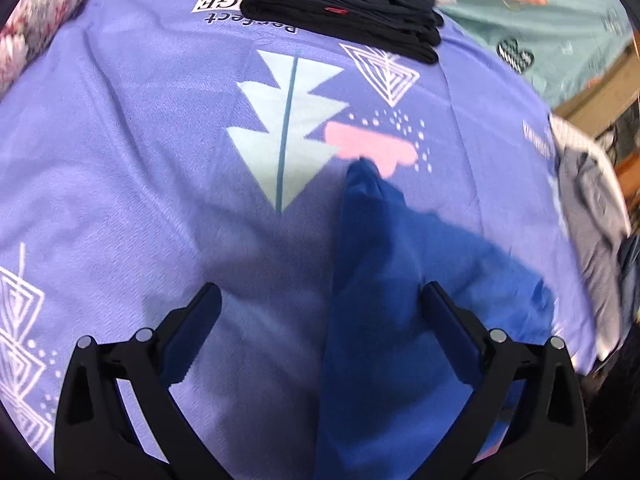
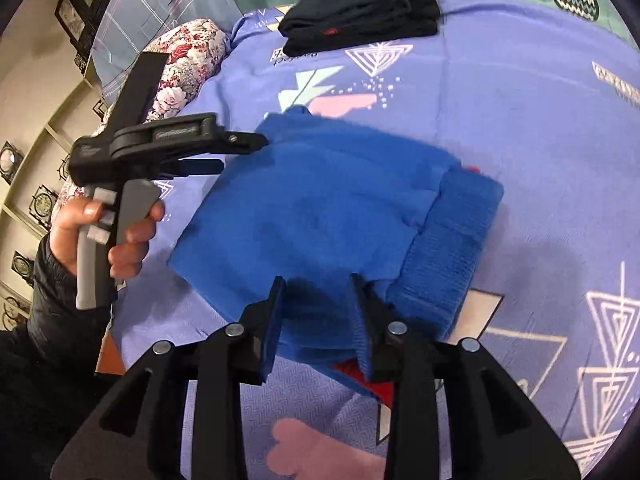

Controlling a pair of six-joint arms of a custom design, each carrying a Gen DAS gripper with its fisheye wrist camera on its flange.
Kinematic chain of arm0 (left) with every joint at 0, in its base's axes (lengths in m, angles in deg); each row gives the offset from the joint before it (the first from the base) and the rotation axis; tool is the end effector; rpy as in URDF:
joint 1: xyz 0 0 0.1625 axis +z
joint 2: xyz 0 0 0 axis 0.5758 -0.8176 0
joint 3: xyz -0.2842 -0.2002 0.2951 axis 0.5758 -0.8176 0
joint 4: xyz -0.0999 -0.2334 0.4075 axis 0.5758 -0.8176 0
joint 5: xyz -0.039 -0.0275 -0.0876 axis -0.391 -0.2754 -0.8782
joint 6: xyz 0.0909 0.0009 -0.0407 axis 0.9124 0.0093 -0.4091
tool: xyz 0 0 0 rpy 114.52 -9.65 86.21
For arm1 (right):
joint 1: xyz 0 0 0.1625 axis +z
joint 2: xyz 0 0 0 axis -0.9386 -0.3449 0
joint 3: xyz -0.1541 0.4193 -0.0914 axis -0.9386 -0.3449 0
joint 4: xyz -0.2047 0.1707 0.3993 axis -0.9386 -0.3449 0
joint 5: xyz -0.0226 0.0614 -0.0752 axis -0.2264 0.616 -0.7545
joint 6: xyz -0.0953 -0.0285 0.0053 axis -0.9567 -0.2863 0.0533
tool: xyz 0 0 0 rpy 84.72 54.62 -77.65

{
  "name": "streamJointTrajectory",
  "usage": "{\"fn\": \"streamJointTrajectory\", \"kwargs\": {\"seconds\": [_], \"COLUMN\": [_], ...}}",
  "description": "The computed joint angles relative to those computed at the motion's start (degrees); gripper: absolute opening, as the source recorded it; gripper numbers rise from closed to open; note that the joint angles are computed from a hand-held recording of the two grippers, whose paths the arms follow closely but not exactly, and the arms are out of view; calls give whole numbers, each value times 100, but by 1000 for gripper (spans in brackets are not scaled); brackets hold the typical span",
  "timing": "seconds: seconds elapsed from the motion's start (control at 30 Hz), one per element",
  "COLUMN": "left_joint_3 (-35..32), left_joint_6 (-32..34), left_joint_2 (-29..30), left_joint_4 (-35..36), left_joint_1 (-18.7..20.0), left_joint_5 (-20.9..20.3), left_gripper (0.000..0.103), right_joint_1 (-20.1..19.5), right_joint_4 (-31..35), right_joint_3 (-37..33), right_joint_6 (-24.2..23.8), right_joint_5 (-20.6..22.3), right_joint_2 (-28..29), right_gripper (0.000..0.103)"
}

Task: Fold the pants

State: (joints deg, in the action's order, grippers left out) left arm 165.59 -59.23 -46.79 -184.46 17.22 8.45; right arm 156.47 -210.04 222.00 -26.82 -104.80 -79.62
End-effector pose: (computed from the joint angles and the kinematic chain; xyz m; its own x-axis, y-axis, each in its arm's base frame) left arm -0.0766 -0.4220 0.1632 -0.8669 -0.0656 -0.4941 0.1643 0.8983 -0.4074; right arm 0.0947 -0.3633 0.0673 -0.7793 -0.5294 0.3352 -0.5957 0.7918 -0.1344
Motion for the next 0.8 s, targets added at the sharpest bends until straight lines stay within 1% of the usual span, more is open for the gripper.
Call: {"fn": "streamJointTrajectory", "kwargs": {"seconds": [0.07, 0.13, 0.17, 0.27, 0.3, 0.37, 0.47, 0.5, 0.53, 0.57, 0.6, 0.63, 0.7, 0.77, 0.8], "left_joint_3": [165, 326, 368, 544, 598, 661, 625, 587, 537, 511, 496, 498, 502, 573, 641], "left_joint_6": [14, -83, -131, -300, -359, -433, -356, -338, -355, -382, -394, -383, -414, -528, -634], "left_joint_2": [-149, -435, -560, -1044, -1195, -1366, -1316, -1234, -1143, -1088, -1046, -1022, -958, -990, -1075], "left_joint_4": [37, 182, 283, 608, 697, 778, 784, 766, 752, 717, 655, 609, 753, 982, 1141], "left_joint_1": [-118, -195, -229, -451, -530, -633, -663, -653, -630, -612, -592, -579, -588, -664, -737], "left_joint_5": [95, 16, -7, 40, 69, 90, 73, 90, 92, 71, 9, -69, -186, -175, -145], "left_gripper": [101, 101, 101, 101, 101, 101, 101, 101, 101, 101, 101, 101, 101, 101, 101], "right_joint_1": [-24, -97, -98, 1, 2, -59, -148, -112, -76, -44, 30, 140, 312, 444, 515], "right_joint_4": [102, 294, 255, -363, -517, -795, -870, -1015, -1055, -954, -798, -755, -594, 62, 370], "right_joint_3": [15, 60, 91, 203, 234, 277, 251, 226, 189, 147, 56, -43, -222, -535, -684], "right_joint_6": [113, 221, 231, 242, 249, 365, 523, 548, 538, 524, 577, 630, 551, 493, 469], "right_joint_5": [93, 349, 426, 355, 344, 400, 578, 587, 593, 606, 540, 428, 350, 463, 455], "right_joint_2": [-98, -313, -370, -405, -423, -463, -471, -390, -325, -318, -267, -154, 8, 114, 173], "right_gripper": [34, 42, 44, 56, 62, 62, 62, 60, 44, 35, 31, 31, 31, 31, 31]}}
